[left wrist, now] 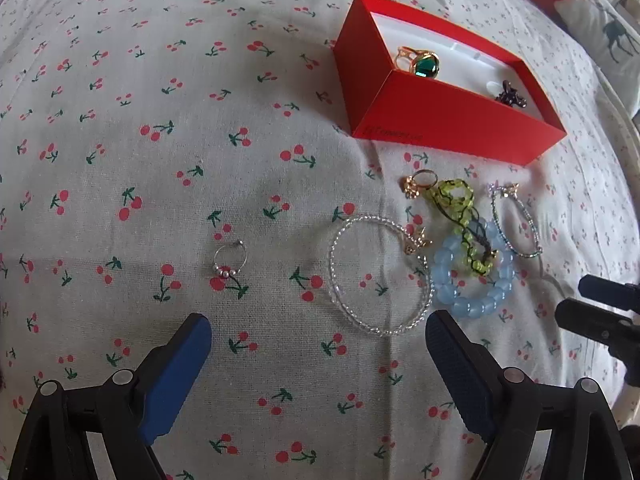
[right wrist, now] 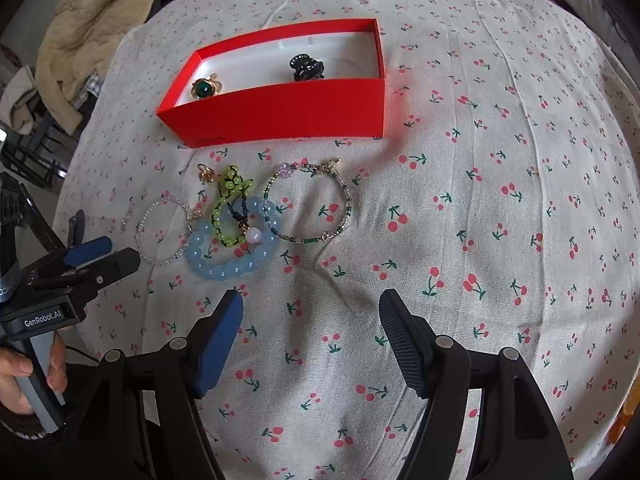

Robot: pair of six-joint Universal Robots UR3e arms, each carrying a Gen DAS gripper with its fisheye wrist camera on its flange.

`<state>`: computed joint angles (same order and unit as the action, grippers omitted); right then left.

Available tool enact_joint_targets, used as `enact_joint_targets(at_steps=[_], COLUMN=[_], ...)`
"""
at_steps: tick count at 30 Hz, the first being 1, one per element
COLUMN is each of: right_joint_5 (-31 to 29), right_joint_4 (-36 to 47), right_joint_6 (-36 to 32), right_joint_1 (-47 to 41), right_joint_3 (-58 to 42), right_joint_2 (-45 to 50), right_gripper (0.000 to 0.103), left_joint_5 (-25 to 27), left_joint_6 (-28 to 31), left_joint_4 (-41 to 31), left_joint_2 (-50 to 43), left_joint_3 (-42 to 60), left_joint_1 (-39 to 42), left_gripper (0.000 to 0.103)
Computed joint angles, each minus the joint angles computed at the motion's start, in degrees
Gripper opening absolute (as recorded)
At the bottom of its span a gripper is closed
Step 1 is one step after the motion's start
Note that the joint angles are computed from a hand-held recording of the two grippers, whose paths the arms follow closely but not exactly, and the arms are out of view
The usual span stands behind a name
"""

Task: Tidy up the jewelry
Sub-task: 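Withdraw both tools from the box back over the remaining jewelry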

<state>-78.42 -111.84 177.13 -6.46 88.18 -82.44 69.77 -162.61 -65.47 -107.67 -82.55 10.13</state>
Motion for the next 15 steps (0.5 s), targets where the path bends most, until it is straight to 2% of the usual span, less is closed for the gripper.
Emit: enact_joint_targets(at_steps=[6, 15], right_joint_5=[-0.3, 3.7], right_joint_4=[-0.2, -0.6], right_joint_6=[2.1, 4.0], right_joint_1=[-2.1, -3.3], right_joint_3=[-1.1, -4.6], right_joint_2=[1.3, 5.2], right_gripper=[0.073, 0.073], left_joint_5=[0.4, 3.0], left_joint_6=[1.0, 7.6], left_joint_4=[2.4, 8.4], left_joint_2=[-0.1, -1.2], left_joint_3=[-1.2, -2.8], left_joint_1=[-0.8, -5.5], left_gripper=[0.090, 0.091])
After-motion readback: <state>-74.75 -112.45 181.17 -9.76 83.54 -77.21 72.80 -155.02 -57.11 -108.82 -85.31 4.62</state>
